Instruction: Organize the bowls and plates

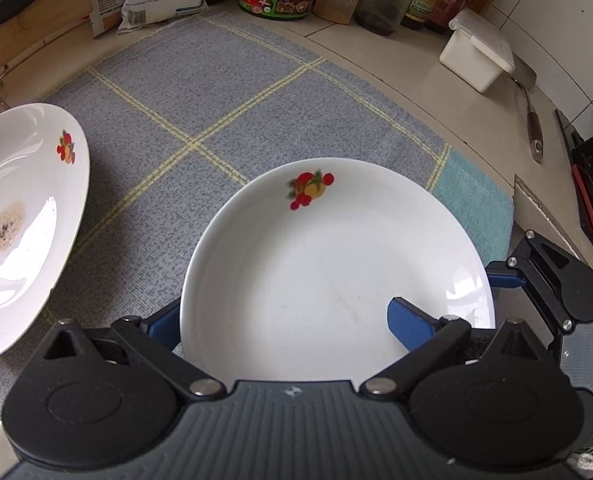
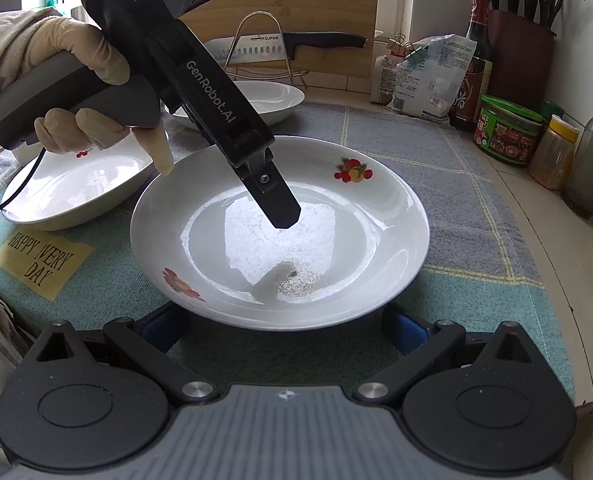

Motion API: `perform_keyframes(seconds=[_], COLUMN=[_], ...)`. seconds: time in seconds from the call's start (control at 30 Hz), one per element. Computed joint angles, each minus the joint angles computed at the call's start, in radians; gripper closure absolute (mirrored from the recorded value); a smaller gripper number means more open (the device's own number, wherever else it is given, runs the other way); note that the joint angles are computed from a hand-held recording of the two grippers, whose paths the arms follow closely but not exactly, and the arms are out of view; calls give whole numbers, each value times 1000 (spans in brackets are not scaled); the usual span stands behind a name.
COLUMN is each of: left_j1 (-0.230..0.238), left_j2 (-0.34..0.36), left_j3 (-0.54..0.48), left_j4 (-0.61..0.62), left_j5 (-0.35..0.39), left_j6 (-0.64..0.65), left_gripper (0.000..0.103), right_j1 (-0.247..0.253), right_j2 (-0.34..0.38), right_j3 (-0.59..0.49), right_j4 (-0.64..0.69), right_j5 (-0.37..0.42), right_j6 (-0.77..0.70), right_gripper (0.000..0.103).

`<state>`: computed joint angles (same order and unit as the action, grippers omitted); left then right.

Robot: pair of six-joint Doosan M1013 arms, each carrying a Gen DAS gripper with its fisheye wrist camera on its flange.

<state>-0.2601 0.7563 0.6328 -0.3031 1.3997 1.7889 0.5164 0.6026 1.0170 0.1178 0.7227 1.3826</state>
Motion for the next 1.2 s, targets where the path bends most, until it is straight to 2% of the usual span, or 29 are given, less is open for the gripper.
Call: perform_keyframes(seconds=[0.3, 0.57, 0.77, 1.2], left_j1=[-13, -7, -1, 0], left_j2=[36, 70, 87, 95], left_j3=[-72, -135, -170, -181], left_j4=[49, 29, 9, 2], left_j5=[67, 116, 140, 146], left_j6=[-22, -23, -14, 14], left_gripper=[5, 8, 13, 14], right_j1=[-35, -59, -63, -62], right_j2=[10, 24, 38, 50], right_j3=[-9, -30, -63, -88], right_j4=[171, 289, 285, 266], right_j5=[16, 54, 106, 135], right_j6=[-229, -394, -402, -387], right_gripper=[0, 0, 0, 0])
